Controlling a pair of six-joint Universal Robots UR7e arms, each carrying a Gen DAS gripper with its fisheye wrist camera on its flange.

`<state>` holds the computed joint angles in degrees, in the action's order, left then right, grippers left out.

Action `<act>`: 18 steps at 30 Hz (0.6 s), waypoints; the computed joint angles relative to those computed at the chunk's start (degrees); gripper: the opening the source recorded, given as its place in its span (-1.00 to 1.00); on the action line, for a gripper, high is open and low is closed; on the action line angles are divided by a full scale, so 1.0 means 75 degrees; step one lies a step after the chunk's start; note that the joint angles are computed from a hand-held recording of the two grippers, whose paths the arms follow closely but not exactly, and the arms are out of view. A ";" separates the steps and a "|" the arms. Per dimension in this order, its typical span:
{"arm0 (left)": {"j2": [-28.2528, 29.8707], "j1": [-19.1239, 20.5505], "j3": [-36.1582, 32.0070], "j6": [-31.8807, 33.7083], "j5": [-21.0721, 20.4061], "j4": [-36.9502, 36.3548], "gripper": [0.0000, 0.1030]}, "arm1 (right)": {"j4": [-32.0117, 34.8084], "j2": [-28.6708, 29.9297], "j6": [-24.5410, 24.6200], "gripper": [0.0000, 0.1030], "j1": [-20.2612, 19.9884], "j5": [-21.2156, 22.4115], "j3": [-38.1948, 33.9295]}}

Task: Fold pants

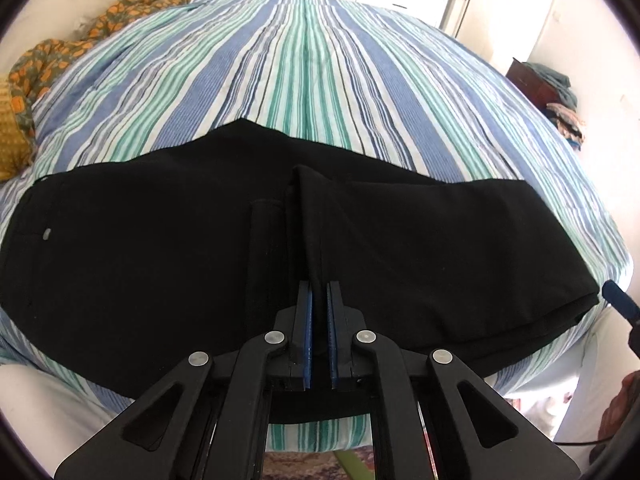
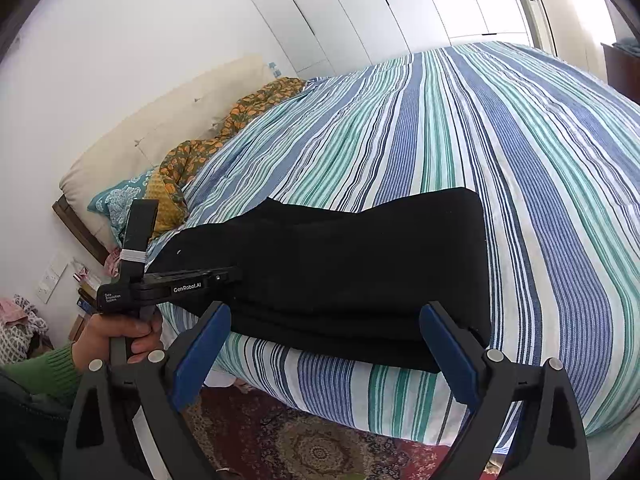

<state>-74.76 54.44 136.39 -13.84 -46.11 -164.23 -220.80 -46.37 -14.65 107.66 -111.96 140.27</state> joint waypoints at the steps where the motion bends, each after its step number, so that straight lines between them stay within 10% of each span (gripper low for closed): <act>1: -0.0214 -0.0124 0.0109 -0.0051 0.0077 -0.0033 -0.92 | -0.0147 0.0032 -0.0010 0.84 0.0015 -0.0045 0.0000; 10: -0.0642 0.0341 0.0361 -0.0384 0.0116 0.0352 -0.91 | -0.0331 -0.0043 0.0341 0.84 -0.0234 -0.0095 0.0003; 18: -0.0504 0.0400 0.0353 -0.0465 0.0139 0.0374 -0.90 | 0.1489 -0.0517 0.0279 0.86 -0.0736 0.1465 -0.0576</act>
<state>-78.54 57.44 139.04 -17.33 -45.06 -161.42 -209.63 -50.25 -12.56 102.14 -100.97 135.95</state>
